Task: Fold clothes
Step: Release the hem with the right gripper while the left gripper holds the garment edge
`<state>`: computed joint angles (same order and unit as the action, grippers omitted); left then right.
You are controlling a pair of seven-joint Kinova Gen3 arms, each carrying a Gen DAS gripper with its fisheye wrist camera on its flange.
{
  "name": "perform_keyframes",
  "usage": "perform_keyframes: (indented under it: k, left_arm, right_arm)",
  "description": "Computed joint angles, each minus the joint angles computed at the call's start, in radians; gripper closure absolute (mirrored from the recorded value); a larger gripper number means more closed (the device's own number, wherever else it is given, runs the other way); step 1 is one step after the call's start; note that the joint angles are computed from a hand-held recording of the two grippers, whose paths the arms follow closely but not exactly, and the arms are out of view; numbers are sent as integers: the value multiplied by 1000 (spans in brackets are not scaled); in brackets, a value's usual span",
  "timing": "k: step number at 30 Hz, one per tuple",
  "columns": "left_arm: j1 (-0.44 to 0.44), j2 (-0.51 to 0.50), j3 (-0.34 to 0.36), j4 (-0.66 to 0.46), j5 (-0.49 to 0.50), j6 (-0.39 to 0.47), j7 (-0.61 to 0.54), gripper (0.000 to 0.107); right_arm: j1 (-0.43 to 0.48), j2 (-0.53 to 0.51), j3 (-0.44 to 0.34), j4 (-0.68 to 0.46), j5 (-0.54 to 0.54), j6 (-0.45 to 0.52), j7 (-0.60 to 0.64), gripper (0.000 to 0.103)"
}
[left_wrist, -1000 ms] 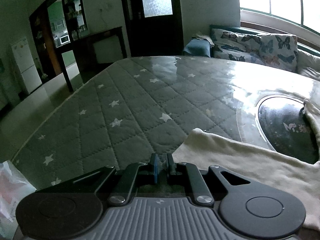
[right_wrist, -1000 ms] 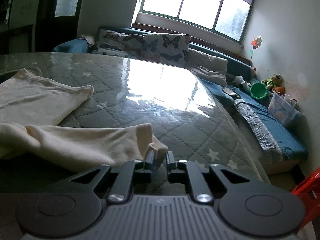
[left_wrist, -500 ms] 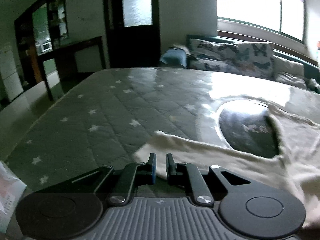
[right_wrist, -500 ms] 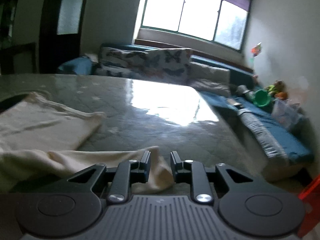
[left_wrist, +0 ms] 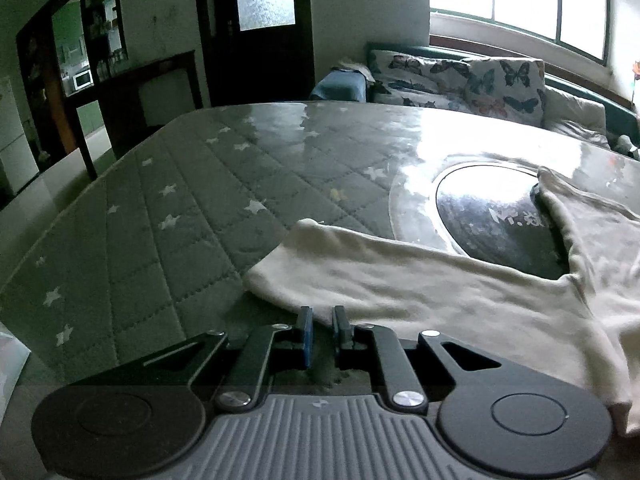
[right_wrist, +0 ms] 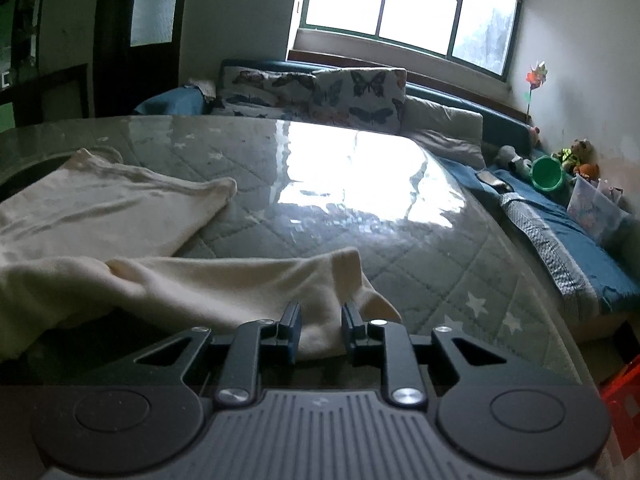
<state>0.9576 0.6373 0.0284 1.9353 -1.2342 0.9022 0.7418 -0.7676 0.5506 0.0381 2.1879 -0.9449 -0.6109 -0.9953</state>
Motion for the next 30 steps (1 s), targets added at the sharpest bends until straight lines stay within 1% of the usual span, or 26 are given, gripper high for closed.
perform_keyframes:
  k: [2,6,12,19,23,25,29,30]
  left_arm:
    - [-2,4,-1,-2,-1,4,-7,94]
    - [-10,9,-6,-5,0,9,-14,94]
    - [-20,23,-12,-21,6,23,-45,94]
    - [-35,33,-21,-38,16,24,-79,94]
    - [-39,28,-23,-44,29,20,-102,94]
    - [-29,21,-24,-38,25,19,-100,94]
    - [5,0,-13,-23,-14,27,-99,94]
    - [13,-7,-8,-19,-31,28,-98,92]
  right_arm:
    - [4,6,-2,-1,8,-4,-7,81]
    - [-2,15,5,-9,0,-7,3,80]
    - [-9,26,8,-21,-26,-18,26,75]
    - [4,34,4,-34,-36,-21,36,75]
    - [-5,29,15,-44,-74,-15,75,75]
    - [2,16,1,-31,-65,-30,60,75]
    - [8,-31,-38,21,6,-66,11,74]
    - [12,-48,-53,39,39,-67,-4,73]
